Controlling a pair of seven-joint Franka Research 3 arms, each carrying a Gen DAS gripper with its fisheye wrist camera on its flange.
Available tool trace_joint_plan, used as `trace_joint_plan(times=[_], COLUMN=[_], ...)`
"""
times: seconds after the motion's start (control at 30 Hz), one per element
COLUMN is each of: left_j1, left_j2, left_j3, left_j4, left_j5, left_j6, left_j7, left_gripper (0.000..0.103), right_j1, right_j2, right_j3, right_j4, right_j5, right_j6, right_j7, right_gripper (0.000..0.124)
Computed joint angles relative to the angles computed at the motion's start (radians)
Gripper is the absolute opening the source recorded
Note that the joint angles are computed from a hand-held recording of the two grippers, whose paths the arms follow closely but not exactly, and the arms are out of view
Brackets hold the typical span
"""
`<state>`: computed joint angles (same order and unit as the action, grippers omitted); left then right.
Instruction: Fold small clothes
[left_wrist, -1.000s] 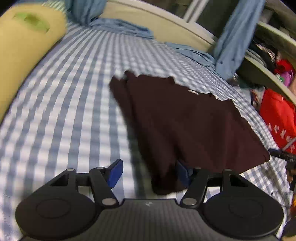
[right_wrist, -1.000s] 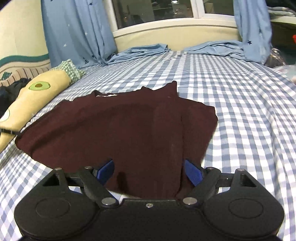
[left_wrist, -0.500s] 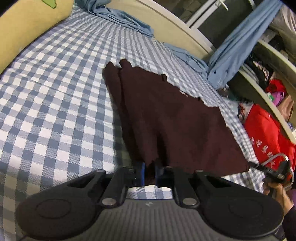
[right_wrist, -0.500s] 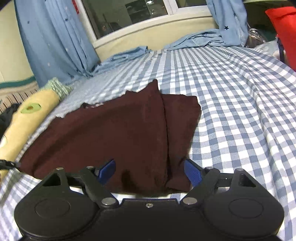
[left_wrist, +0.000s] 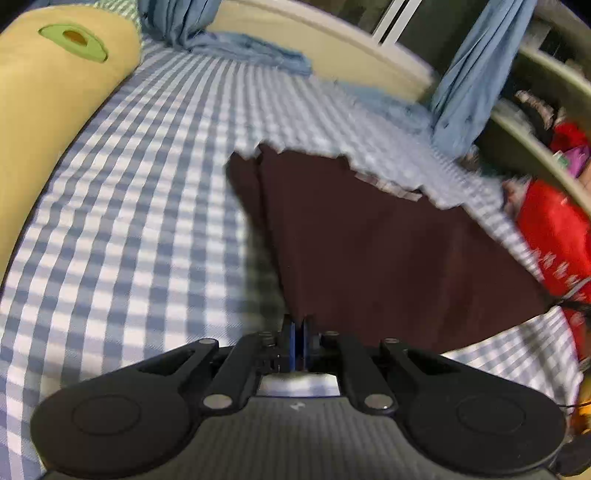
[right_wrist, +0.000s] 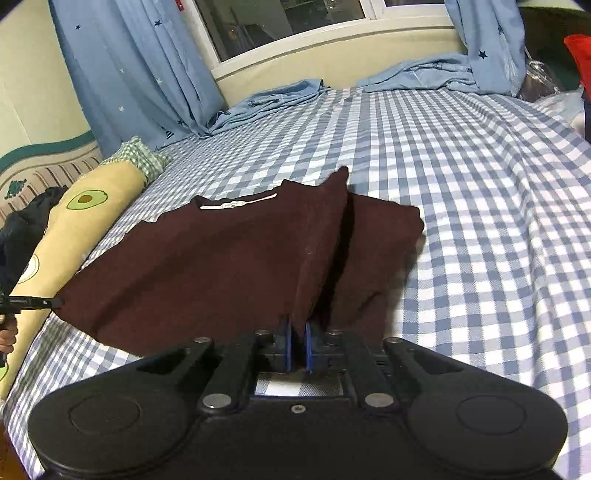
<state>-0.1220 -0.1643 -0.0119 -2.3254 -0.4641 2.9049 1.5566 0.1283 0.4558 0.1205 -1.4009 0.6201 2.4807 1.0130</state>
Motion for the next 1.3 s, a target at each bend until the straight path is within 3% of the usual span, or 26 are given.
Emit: trace_joint_plan(times=[0.2, 0.4, 0.53, 0.6, 0.7, 0.77, 0.83, 0.9, 0.97, 1.03, 1.1, 1.17, 1.23, 1.3], left_j1=[-0.020, -0.033, 0.002, -0.004, -0.008, 0.016, 0.026, 0.071, 0.210, 0.262, 0.175, 0.080, 0.085, 0.180], left_j2=[0.007, -0.023, 0.017, 0.034, 0.033, 0.021, -0.005, -0.060, -0.131, -0.183, -0.179, -0.123, -0.030, 0.063], left_j3=[0.020, 0.041, 0.011, 0.005, 0.004, -0.019, -0.025, -0.061, -0.177, -0.233, -0.194, -0.147, -0.198, -0.309], left_j4=[-0.017, 0.014, 0.003, -0.015, -0.026, -0.047, -0.078, -0.140, -0.196, -0.215, -0.203, -0.160, -0.082, 0.003], left_j5=[-0.145, -0.219, -0.151, -0.201, -0.264, -0.186, -0.120, 0.006, 0.227, 0.356, 0.301, 0.320, 0.371, 0.516], left_j6=[0.025, -0.001, -0.040, -0.003, 0.026, 0.051, 0.066, 0.099, 0.105, 0.113, 0.176, 0.252, 0.304, 0.301], left_j7=[0.091, 0.168, 0.088, 0.107, 0.159, 0.102, 0.049, -0.070, -0.254, -0.347, -0.294, -0.292, -0.309, -0.397], left_gripper=[0.002, 0.002, 0.002, 0.002, 0.005, 0.015, 0.034, 0.047, 0.048, 0.049, 0.058, 0.069, 0.073, 0.071], right_j1=[0.010, -0.032, -0.045, -0.041, -0.066, -0.077, -0.066, -0.018, 0.036, 0.088, 0.042, 0.014, 0.024, 0.068], right_j2=[0.015, -0.001, -0.002, 0.002, -0.017, -0.039, -0.061, -0.101, -0.178, -0.251, -0.296, -0.286, -0.223, -0.118], right_j3=[-0.022, 0.017, 0.008, -0.003, 0.029, 0.042, 0.028, -0.022, -0.059, -0.078, 0.030, 0.124, 0.162, 0.176], right_j4=[-0.026, -0.004, -0.018, -0.053, -0.147, -0.190, -0.212, -0.251, -0.348, -0.440, -0.463, -0.399, -0.308, -0.195], right_j5=[-0.040, 0.045, 0.081, 0.076, 0.176, 0.245, 0.243, 0.142, 0.024, -0.089, 0.064, 0.382, 0.564, 0.620], right_j6=[-0.021, -0.022, -0.056, -0.058, 0.018, 0.056, 0.062, 0.096, 0.231, 0.374, 0.434, 0.363, 0.256, 0.185], right_j7=[0.098, 0.034, 0.042, 0.061, -0.013, -0.059, -0.059, 0.035, 0.088, 0.124, -0.075, -0.339, -0.426, -0.379], right_gripper=[0.006, 0.006, 0.006, 0.006, 0.006, 0.008, 0.017, 0.064, 0.064, 0.064, 0.070, 0.073, 0.075, 0.074])
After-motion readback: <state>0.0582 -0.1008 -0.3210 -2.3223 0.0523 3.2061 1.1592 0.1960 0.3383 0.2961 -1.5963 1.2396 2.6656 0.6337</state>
